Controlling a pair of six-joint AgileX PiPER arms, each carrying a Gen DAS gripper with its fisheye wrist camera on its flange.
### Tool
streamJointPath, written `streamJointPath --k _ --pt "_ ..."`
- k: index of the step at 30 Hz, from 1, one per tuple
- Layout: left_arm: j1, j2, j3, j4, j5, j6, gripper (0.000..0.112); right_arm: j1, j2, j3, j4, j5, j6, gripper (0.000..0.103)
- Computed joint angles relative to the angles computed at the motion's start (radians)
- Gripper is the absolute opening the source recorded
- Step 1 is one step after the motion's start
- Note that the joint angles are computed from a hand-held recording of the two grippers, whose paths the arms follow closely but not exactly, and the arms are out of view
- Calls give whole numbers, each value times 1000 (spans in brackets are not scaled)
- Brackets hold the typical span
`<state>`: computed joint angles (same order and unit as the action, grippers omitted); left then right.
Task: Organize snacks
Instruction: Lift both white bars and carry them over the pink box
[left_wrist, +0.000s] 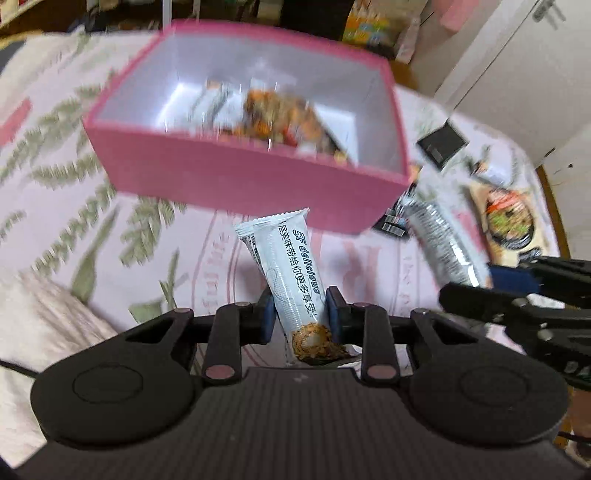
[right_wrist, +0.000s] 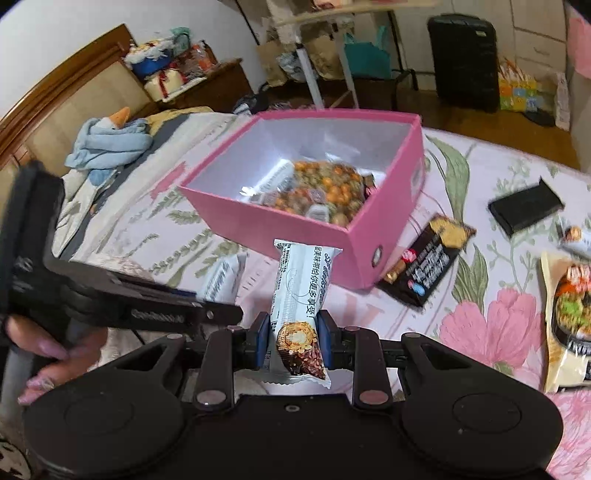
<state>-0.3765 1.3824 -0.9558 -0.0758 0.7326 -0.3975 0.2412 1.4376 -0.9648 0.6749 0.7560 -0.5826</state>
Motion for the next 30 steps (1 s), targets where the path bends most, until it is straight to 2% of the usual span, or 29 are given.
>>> streamJointPath --k 7,12,15,18,21,24,27,30 --pt "100 -6 -158 -66 69 177 27 8 -10 -86 84 8 -133 32" --pt "179 71 -296 -181 147 347 27 43 110 -264 9 18 -93 32" --pt "196 141 -376 -151 157 362 27 66 212 -397 -73 41 -46 32" --pt "206 240 -448 -89 122 332 27 92 329 -538 -183 61 33 32" --pt "235 359 -511 -95 66 336 27 117 452 -679 -312 78 122 32" --pt "276 487 -582 -154 36 367 27 153 541 -763 -453 60 217 31" --pt "283 588 -648 -129 47 341 28 189 618 -828 -574 50 289 31" --pt "275 625 -655 -78 24 281 32 247 682 -879 -775 59 424 31"
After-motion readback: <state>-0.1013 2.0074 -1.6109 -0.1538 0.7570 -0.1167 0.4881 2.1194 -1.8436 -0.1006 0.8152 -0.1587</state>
